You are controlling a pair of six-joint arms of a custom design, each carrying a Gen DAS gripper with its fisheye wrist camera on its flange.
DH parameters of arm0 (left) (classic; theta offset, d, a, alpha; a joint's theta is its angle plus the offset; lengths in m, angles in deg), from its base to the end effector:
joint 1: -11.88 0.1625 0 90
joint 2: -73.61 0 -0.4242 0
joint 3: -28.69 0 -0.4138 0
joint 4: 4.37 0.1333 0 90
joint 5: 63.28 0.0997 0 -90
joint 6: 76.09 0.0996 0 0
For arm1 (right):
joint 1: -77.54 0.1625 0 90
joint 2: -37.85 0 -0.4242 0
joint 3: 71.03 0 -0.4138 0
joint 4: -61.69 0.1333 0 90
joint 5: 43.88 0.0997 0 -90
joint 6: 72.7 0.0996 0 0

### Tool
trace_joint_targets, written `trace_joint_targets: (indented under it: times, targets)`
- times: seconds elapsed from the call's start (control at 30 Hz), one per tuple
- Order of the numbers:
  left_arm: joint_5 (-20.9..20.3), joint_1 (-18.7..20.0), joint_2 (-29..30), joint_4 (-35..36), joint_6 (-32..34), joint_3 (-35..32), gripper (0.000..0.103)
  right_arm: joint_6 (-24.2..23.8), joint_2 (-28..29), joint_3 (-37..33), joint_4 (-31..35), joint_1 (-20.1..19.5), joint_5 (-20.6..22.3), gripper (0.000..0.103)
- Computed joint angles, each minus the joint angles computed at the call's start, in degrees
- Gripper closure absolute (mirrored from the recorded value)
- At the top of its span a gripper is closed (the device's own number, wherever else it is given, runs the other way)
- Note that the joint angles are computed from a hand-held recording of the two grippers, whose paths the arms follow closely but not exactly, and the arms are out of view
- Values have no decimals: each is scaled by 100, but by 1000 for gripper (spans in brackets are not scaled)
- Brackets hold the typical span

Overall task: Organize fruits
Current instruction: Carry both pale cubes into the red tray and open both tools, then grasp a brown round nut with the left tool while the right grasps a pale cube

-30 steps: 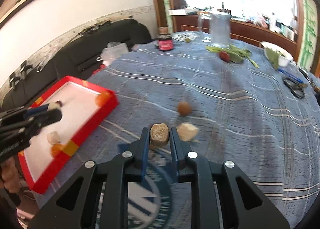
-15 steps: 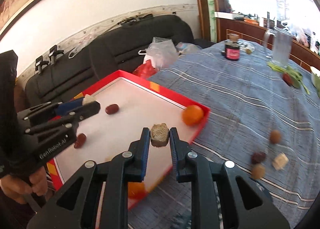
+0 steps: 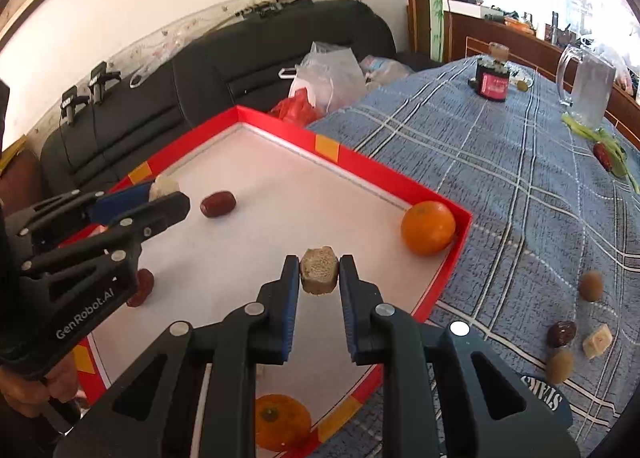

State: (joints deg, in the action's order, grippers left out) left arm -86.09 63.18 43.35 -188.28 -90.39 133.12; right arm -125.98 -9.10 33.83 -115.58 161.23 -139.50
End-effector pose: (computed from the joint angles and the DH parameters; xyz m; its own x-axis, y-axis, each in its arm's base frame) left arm -0.1908 -0.5982 -0.0245 -0.6272 -0.1820 -0.7573 0.4475 0.7117 -0.5416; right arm 0.0519 -0.6546 0.0844 -0.6651 -0.6004 0.4440 -0.7314 0.6439 -0.2247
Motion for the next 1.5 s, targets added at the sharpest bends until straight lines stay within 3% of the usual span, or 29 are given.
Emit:
trace_joint_targets:
  times: [0.07, 0.2, 0.3, 0.47, 0.63, 0.7, 0.77, 0.83, 0.9, 1.07, 1.17, 1.5]
  targets:
    - [43, 2, -6, 171, -92, -15, 75, 17, 44, -43, 58, 11, -101, 80]
    - [255, -38, -1, 377, -254, -25, 46, 67, 89, -99, 153, 20, -230, 80]
    - [395, -82, -14, 560, -456, -7, 34, 79, 55, -95, 196, 13, -217, 80]
    - [143, -143, -39, 473, -481, 52, 26, 147, -184, -14, 326, -58, 79, 80]
    - [-289, -334, 166, -482, 287, -25, 21, 224, -617, 121, 351, -273, 576, 80]
    - [-458, -411, 245, -542, 420, -133, 16, 253, -809, 149, 287, -408, 754, 78]
    - [-562, -475, 348, -562, 509, -267, 13, 325, -996, 134, 245, -580, 901, 72]
    - [-784, -541, 469, -782, 738, -399, 13, 412, -1149, 80, 255, -748, 1012, 60]
    - [-878, -609, 603, -917, 939, -549, 13, 577, -1306, -4, 314, -953, 1154, 59]
    - [-931, -743, 995, -735, 1069, -1087, 3, 1205, -1590, -363, 795, -1402, 1634, 59]
    - [-856, -793, 1205, -684, 1183, -1349, 3, 1573, -1620, -544, 1143, -1517, 1830, 59]
    - [-392, -899, 1827, -239, 1527, -1835, 3, 1574, -1640, -492, 1135, -1526, 1780, 59]
